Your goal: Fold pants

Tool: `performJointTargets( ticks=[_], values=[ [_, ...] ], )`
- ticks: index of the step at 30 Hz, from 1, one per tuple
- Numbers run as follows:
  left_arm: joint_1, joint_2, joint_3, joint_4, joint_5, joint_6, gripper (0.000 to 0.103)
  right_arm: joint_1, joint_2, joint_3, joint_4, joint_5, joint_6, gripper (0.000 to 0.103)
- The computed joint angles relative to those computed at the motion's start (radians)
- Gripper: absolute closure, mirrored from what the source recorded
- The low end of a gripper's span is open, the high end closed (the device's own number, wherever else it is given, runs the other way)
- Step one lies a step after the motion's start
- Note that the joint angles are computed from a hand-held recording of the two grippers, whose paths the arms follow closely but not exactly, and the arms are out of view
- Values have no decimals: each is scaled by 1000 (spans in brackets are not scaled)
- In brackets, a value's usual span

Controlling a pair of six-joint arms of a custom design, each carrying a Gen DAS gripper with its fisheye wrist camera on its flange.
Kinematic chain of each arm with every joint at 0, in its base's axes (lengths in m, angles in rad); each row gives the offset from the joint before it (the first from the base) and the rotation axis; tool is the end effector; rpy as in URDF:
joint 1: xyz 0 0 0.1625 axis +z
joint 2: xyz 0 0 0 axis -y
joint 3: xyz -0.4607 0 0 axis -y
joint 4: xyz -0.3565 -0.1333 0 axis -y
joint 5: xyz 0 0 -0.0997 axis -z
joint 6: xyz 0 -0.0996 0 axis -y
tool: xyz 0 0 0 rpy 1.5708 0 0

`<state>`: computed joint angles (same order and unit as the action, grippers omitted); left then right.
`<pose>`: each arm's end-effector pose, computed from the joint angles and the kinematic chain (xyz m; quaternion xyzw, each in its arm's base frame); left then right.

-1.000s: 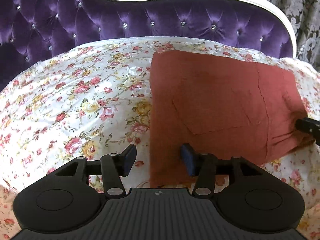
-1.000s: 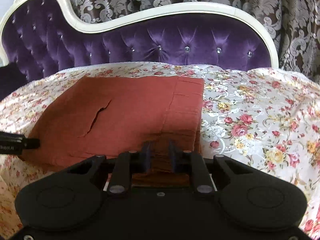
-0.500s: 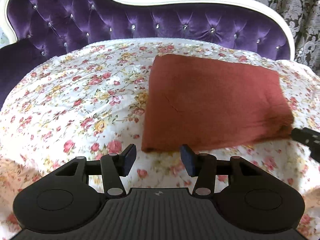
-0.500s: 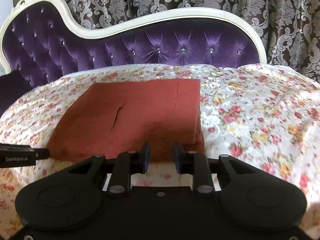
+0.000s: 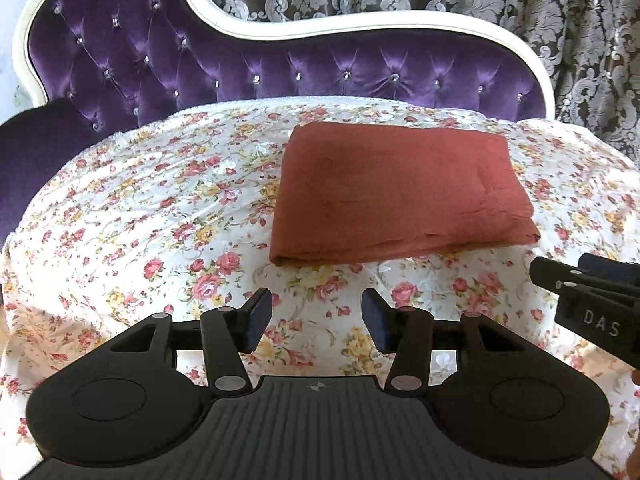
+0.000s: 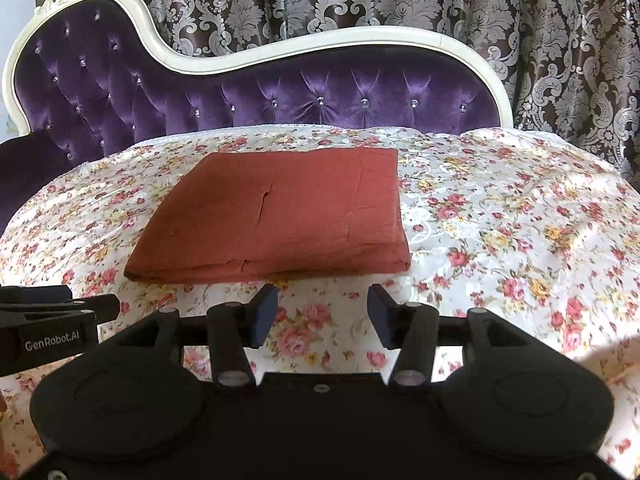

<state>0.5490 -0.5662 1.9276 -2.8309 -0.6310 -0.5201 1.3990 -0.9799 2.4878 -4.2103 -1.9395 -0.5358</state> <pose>-0.3629 -0.4725 -0.0076 0.2432 0.8569 -0.2827 0.3558 0.0266 -0.4162 0.2400 0.0536 -0.8339 0.4408 0.3277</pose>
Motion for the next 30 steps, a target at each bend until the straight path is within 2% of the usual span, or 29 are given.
performJointTargets(
  ticks=[4,11,13,22,30],
  values=[
    [-15,-4,17,-4,13,2,54,15,15,16,-46,-21,0,41],
    [-27,-14,31,30,-7,-41,54,50,37,29,-107,-81,-14,33],
    [-30,-16,33,40,-10,-50,54,62,38,22,-106,-117,-14,32],
    [-31,-19,34,75,-28,-75,54,73,32,25,-87,-161,4,31],
    [-32,-17,27,111,-37,-95,54,61,34,39,-78,-139,-1,31]
  ],
)
